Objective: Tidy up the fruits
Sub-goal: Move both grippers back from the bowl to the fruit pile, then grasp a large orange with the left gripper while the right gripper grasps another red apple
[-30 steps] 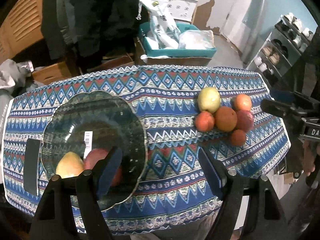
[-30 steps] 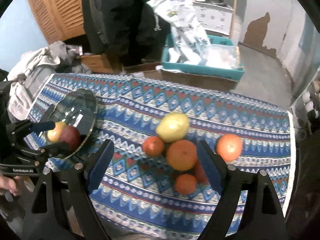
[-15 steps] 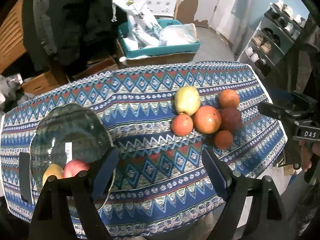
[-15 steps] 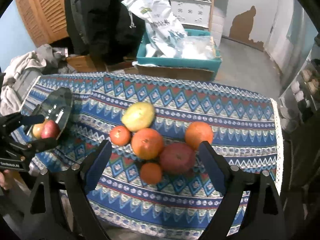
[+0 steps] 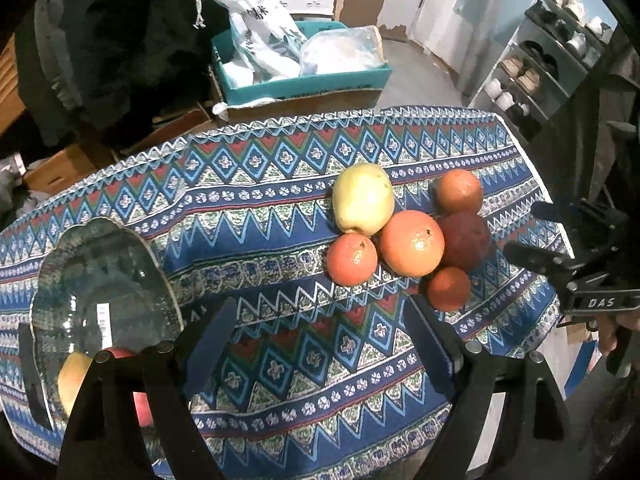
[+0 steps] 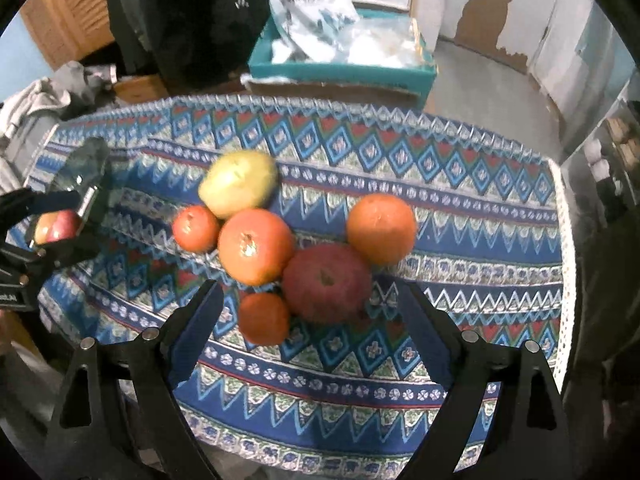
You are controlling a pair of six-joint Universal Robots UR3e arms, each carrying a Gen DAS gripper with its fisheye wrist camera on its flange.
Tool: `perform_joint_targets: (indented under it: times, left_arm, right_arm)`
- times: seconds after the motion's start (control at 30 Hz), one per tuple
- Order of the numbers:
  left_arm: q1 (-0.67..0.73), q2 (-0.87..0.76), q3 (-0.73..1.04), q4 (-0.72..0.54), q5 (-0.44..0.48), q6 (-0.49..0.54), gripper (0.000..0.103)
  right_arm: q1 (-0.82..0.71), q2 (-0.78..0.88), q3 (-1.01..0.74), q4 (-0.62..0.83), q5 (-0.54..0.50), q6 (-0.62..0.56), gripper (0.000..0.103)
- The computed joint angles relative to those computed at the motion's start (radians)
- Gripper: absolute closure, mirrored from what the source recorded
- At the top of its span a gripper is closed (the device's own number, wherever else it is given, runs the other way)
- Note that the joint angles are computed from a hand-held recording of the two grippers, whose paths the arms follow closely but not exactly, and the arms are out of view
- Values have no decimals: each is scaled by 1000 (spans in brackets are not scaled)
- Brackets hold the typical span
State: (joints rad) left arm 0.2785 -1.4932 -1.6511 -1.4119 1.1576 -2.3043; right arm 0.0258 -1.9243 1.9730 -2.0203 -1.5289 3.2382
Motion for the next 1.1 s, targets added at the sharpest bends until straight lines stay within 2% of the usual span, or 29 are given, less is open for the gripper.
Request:
perform_joint_targets:
  times: [0.53,0.7,0.77,0.97,1.1]
  left_arm:
    - [-104,-116,-35,126,44,-26,16]
    - [-136,-141,-18,130,58,-22,16]
    - [-151,-155,-12,138,61,-26,16]
    - [-212,-236,18,186,78,-79,16]
    - [-241,-287,16,228,101,-108,16]
  right_arm:
    - [-95,149,104,-123,58,-61,14]
    - [-129,181,148,-206,108,-63,24]
    - [-137,189,167,-241,129,-63,24]
    - [-155,141,213,-261,129,-55,25]
    - [-187,38,261,-229,125,-44,24]
